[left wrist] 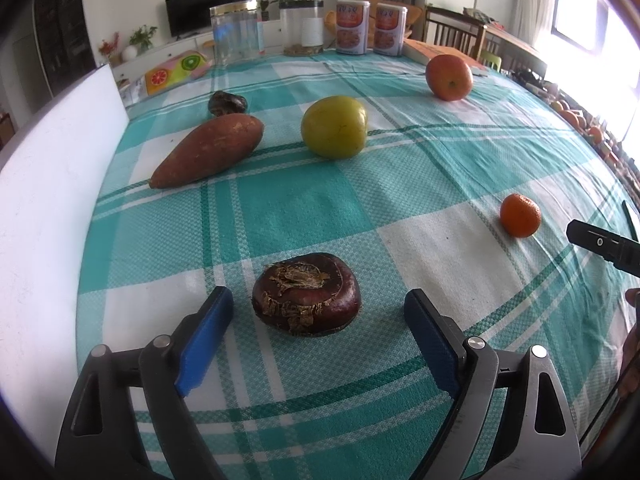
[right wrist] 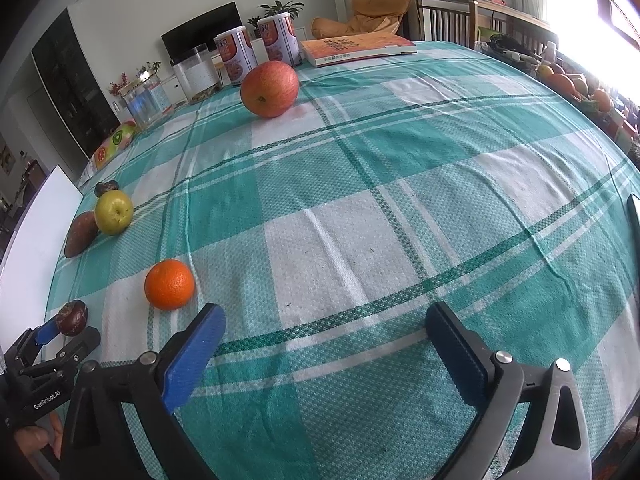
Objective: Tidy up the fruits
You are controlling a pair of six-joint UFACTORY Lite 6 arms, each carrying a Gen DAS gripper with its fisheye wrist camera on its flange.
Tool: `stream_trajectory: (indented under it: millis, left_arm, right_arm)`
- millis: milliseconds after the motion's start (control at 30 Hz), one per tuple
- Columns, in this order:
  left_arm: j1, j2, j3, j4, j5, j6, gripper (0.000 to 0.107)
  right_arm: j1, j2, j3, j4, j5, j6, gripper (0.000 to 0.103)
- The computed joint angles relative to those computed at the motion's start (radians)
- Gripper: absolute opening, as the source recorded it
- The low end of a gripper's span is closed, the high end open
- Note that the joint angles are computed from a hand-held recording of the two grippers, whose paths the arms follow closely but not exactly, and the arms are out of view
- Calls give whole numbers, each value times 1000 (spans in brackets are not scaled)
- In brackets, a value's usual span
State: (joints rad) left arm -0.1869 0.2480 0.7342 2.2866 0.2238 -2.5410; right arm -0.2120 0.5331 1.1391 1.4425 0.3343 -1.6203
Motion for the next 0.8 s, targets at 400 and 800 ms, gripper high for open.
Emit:
stream_trajectory:
  millis: [400, 800]
  left_arm:
    - [-2, 1, 1, -6, 1, 4, 89]
    - [-3, 1, 1, -9, 1, 6, 89]
  right_arm:
    - [-40, 6, 11, -6, 71, 23, 100]
    - [264, 153, 486, -533, 281, 647, 100]
